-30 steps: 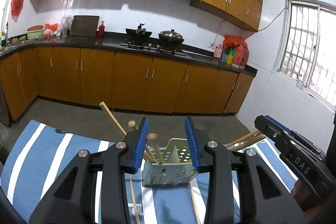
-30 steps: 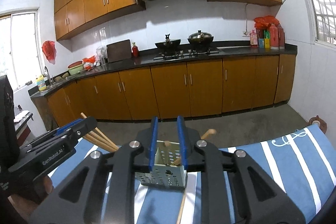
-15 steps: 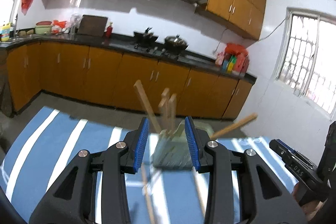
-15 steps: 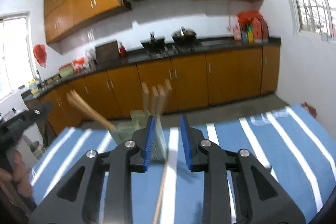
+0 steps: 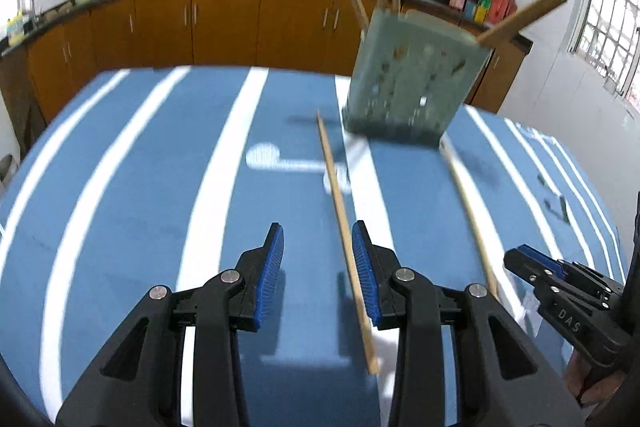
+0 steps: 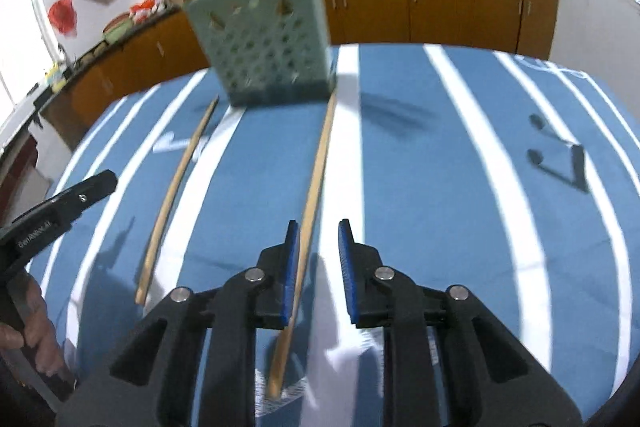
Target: Organize utensils
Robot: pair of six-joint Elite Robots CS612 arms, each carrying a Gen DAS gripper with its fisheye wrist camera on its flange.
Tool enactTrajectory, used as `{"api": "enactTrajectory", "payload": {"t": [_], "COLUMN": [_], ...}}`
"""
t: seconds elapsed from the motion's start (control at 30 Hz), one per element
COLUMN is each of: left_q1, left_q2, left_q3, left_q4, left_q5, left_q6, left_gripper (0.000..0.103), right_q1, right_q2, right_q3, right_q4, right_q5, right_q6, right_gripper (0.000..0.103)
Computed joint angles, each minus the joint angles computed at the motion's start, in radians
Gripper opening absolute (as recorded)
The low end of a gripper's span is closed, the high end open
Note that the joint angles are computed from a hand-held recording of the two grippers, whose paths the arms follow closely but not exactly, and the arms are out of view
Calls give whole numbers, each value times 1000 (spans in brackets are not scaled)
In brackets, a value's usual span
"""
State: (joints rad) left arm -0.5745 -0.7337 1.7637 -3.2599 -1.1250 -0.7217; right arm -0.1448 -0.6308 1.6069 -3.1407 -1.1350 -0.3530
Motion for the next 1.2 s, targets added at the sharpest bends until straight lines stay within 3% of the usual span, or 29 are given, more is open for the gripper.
{"api": "enactTrajectory", "payload": {"t": [0.33,0.43,0.77,0.83,1.0,1.2], "left_q1": [-5,-6,-9,-12,-19,0], "left_q2": [11,15,25,28,31,23], "left_q3": [-5,-11,-32,-38,-54,-50], "left_q4": [26,32,69,89,154,184], "left_q5": [-35,-44,-58,-52,-6,14], "left_q6": [-8,-6,15,23,22,-24], "left_gripper": [36,36,35,31,8,7], "right_q1": [18,22,3,0,-2,-1], "right_q2": [12,16,31,34,35,36], "right_q3": [-7,-5,-44,-48,-50,-59], "right_q4": [-5,-36,-30,-28,-26,-15], "right_q5": [-58,-86,-138,-139,-131,-128], "right_q6": [-19,-22,104,109,89,59], "right_gripper": [20,9,8,8,8,8]}}
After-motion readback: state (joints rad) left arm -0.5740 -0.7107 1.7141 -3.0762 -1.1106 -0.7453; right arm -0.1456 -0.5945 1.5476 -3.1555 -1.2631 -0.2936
